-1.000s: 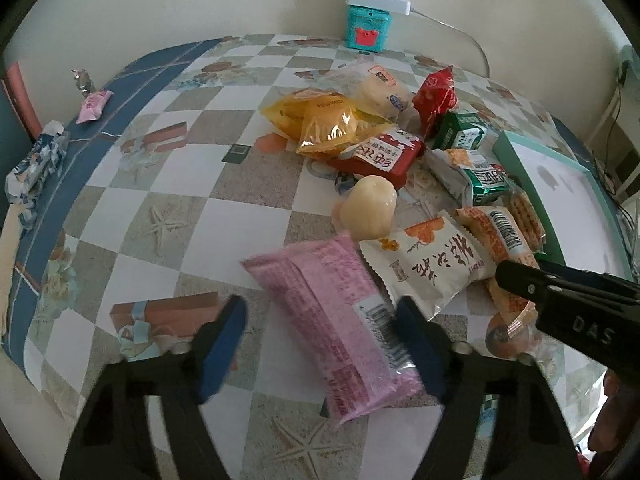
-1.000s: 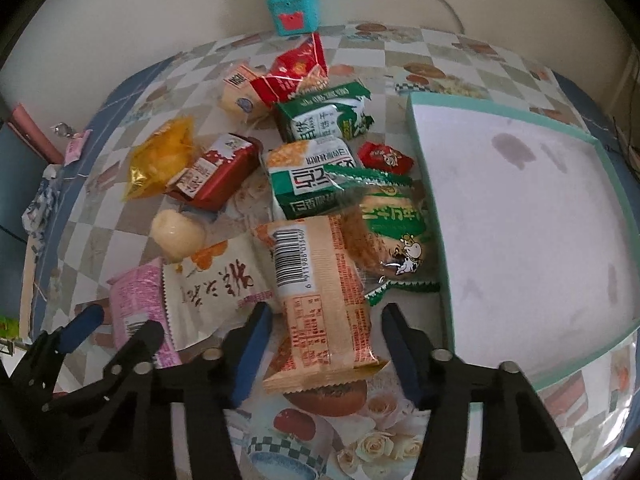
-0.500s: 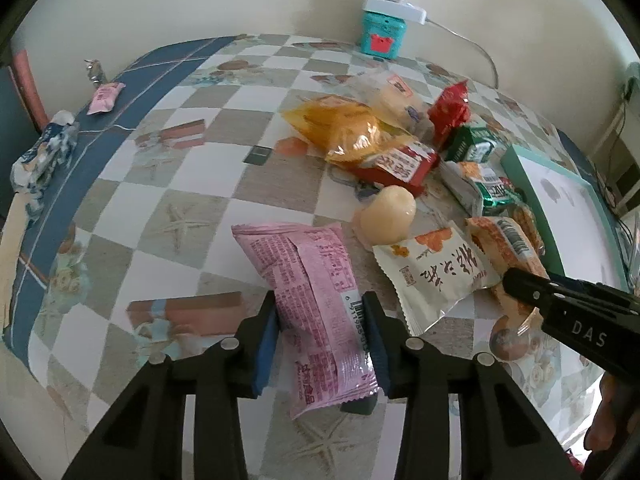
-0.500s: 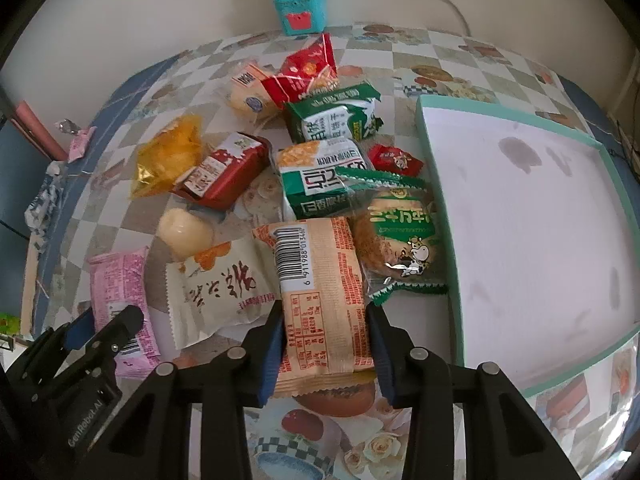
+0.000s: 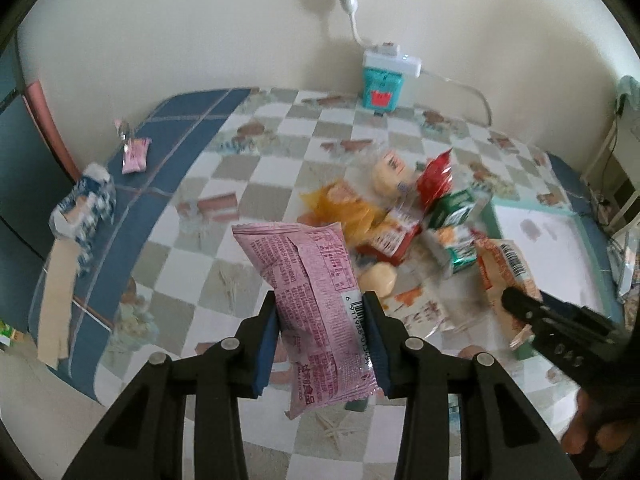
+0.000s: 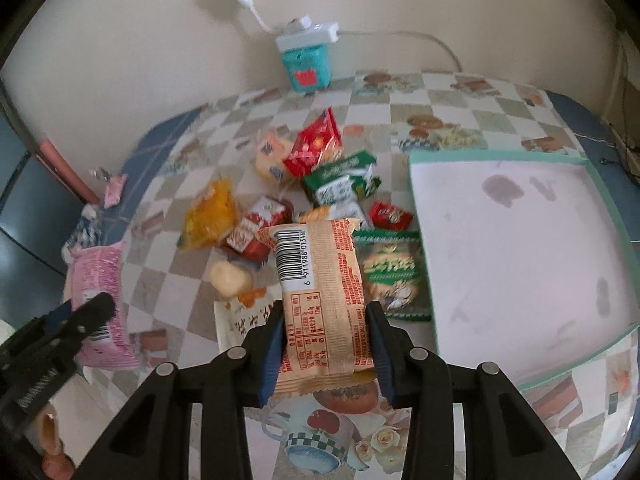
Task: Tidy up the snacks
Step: 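Carry the pink bag with the left gripper while the right carries the orange bag to the tray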
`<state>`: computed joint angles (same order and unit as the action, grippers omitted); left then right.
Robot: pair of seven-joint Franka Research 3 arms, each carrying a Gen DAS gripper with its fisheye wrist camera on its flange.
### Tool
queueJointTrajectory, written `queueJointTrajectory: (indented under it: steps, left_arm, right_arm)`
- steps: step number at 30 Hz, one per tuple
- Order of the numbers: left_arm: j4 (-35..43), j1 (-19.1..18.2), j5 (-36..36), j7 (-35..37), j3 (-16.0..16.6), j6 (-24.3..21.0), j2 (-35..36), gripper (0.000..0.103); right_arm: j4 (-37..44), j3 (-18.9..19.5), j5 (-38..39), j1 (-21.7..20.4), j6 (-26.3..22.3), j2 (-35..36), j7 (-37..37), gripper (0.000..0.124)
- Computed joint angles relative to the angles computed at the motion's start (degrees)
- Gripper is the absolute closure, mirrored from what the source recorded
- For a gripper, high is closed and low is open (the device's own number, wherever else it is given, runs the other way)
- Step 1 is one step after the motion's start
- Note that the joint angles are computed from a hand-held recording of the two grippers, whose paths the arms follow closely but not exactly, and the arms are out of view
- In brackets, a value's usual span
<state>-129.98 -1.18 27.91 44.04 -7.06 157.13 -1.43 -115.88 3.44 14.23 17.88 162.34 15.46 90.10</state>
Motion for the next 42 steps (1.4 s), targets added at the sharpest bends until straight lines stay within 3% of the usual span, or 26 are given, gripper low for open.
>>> queueJointTrajectory:
  steps: [3,6,11,16,26,30,42]
  left_arm:
    - [2.76,-0.82,-1.24,1.18,-0.69,-2.45,-0.45,0.061]
    - [6.44,-1.96,-1.83,1.14,-1.52,-5.54,0.39,0.061]
    - [12.11,-4.33,-3.76,1.09,-2.54,-6.65,3.49,0.061]
    - [20.26,-7.31,-6.08,1.82,-3.41,-8.79,9.74,0.061]
    - [37.39,-13.07,-7.22,2.87,-3.30,-12.89,24.22,0.061]
    - [43.62,-14.44,-8.45,4.10,-3.42,-14.14,29.71,0.061]
    - [61.07,-17.39,-10.85,7.71,-1.80,-18.70,44.29,0.061]
  right_arm:
    - [-0.50,-0.21,0.94,-0.55,1.37,-1.03,0.37,0.082]
    - [-1.57,-2.83,-2.49,0.54,2.95,-2.24,4.74,0.082]
    - [-2.16,-5.15,-6.09,-0.51,3.06,-2.98,11.22,0.082]
    - [-2.02,-13.56,-24.08,3.00,0.41,-2.94,29.69,0.082]
    - [-2.14,-14.37,-32.64,-3.74,-3.43,-2.69,43.82,0.082]
    - [-0.43,-13.21,-31.76,-6.20,-4.87,-0.88,43.82,0.082]
    - [7.27,-14.89,-29.44,-7.82,-7.06,7.06,44.23,0.082]
